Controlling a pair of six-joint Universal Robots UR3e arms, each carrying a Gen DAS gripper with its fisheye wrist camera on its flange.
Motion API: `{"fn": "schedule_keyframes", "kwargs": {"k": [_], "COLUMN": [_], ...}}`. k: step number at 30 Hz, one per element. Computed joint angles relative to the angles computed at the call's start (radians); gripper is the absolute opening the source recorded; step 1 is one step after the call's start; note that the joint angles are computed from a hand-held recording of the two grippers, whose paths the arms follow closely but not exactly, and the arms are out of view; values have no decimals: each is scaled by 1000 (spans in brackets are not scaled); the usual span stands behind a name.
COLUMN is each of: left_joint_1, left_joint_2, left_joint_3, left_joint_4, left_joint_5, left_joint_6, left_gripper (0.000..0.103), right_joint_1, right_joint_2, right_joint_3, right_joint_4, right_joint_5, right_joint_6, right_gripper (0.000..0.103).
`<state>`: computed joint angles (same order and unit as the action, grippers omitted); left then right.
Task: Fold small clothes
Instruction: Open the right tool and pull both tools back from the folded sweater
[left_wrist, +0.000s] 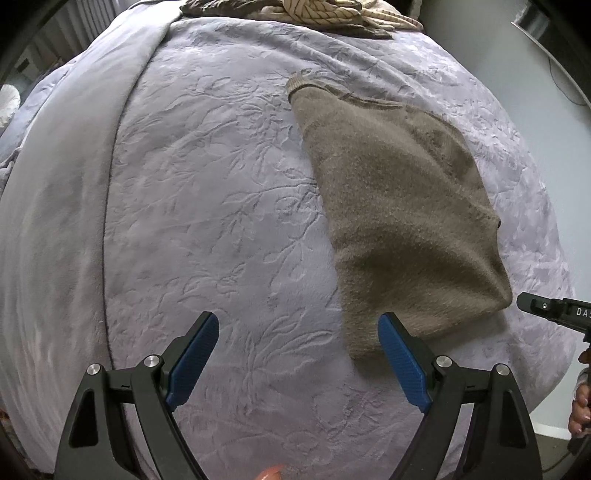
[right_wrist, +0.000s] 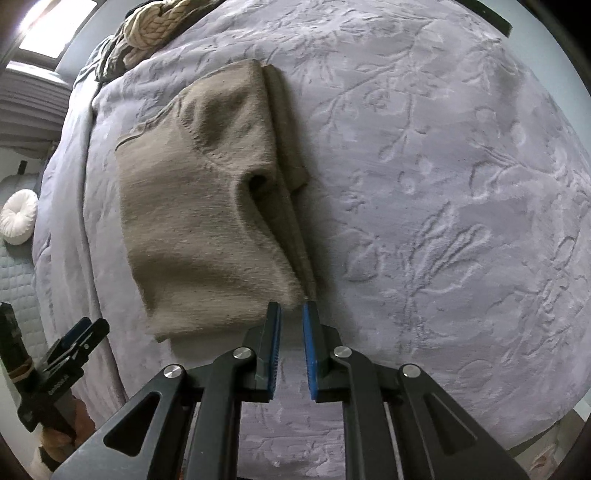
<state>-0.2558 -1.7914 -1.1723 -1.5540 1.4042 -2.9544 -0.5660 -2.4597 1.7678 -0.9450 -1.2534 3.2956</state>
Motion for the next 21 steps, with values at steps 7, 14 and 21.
{"fn": "schedule_keyframes", "kwargs": {"k": [7, 14, 21], "left_joint_1": [4, -11, -27], "left_joint_2": [-13, -59, -118], "left_joint_3": [33, 99, 168], "left_joint_4": [-24, -63, -88], "left_joint_5": [-2, 32, 53], "left_joint_6": [-8, -42, -71], "left_gripper": [103, 103, 103], "right_joint_1": [134, 180, 193], "right_joint_2": [71, 110, 151], "right_joint_3": [14, 12, 20], "right_joint_4": [-136, -206, -254], "right_joint_5": [-2, 2, -7], "right_joint_6": [118, 129, 108], "right_gripper": [62, 81, 83]}}
